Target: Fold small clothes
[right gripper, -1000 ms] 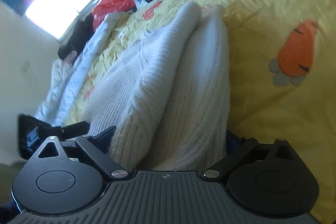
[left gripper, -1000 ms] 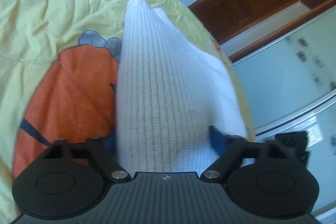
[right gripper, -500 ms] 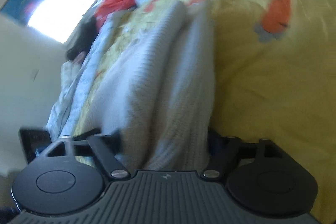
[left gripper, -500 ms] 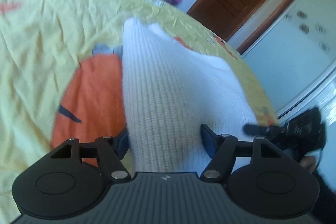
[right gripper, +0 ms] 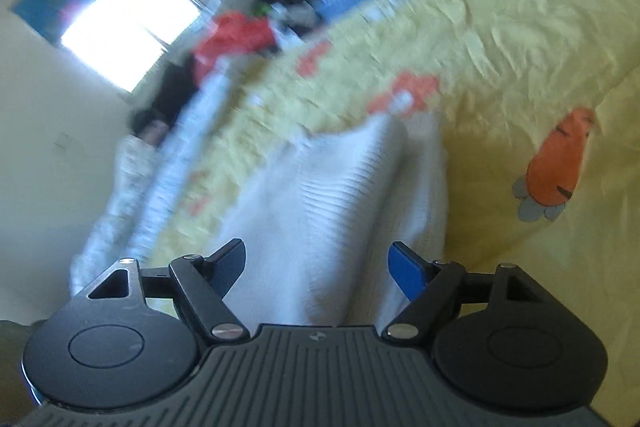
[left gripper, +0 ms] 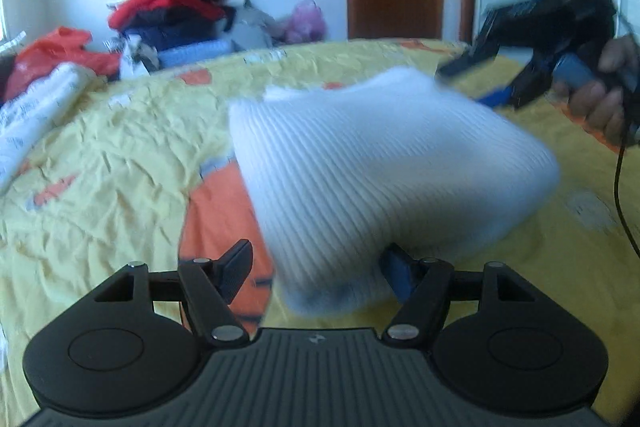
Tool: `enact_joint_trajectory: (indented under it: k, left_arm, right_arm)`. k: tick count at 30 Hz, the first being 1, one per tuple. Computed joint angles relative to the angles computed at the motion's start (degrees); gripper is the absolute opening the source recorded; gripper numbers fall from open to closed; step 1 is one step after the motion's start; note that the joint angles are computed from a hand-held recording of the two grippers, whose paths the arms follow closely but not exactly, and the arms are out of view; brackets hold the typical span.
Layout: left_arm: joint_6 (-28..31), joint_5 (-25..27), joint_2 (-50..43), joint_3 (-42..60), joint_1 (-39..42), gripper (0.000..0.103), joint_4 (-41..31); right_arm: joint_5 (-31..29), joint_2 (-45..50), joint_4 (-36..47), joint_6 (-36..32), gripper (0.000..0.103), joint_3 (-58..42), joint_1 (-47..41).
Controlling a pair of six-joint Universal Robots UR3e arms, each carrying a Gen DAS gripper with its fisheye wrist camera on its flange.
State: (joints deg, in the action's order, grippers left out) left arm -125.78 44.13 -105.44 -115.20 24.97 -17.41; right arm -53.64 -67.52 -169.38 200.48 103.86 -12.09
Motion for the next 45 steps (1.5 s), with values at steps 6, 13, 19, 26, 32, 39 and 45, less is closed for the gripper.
enact_joint_trajectory:
  k: [6, 13, 19, 26, 32, 39, 45]
  left_arm:
    - [4.6, 1.6, 0.8, -3.6, -1.6, 0.058, 6.7]
    - [7.2, 2.7, 0.8, -6.6, -2.1, 0.042, 12.6]
    - [10.4, 4.7, 2.7, -6.8, -1.5, 0.043, 9.3]
    - [4.8, 6.9, -0.3, -5.8, -3.9, 0.043, 14.8]
    - [4.4, 2.5, 2.4, -6.5, -2.1, 0.027, 14.7]
    - [2.2, 7.1, -2.4, -3.8, -5.0, 0.027, 15.5]
    - [1.4, 7.8, -1.1, -1.3, -4.2, 0.029, 7.4]
  right_arm:
    - [-3.9, 3.3, 4.8, -3.1, 0.022, -5.9, 2.3]
    - [2.4, 2.6, -2.4, -2.3, 0.014, 2.3, -3.6]
    - [3.5, 0.3, -4.5, 0.4, 0.056, 4.6, -4.1]
    - [5.4, 3.2, 1.1, -0.4, 0.059, -0.8, -2.8]
    - [1.2, 0.5, 3.7, -8.7, 0.014, -3.3, -1.3]
    - [1.9, 3.5, -3.5, -6.7, 0.029, 2.1, -4.3]
    - [-6.9, -5.2, -14.6, 0.3, 0.050, 12.1, -1.5]
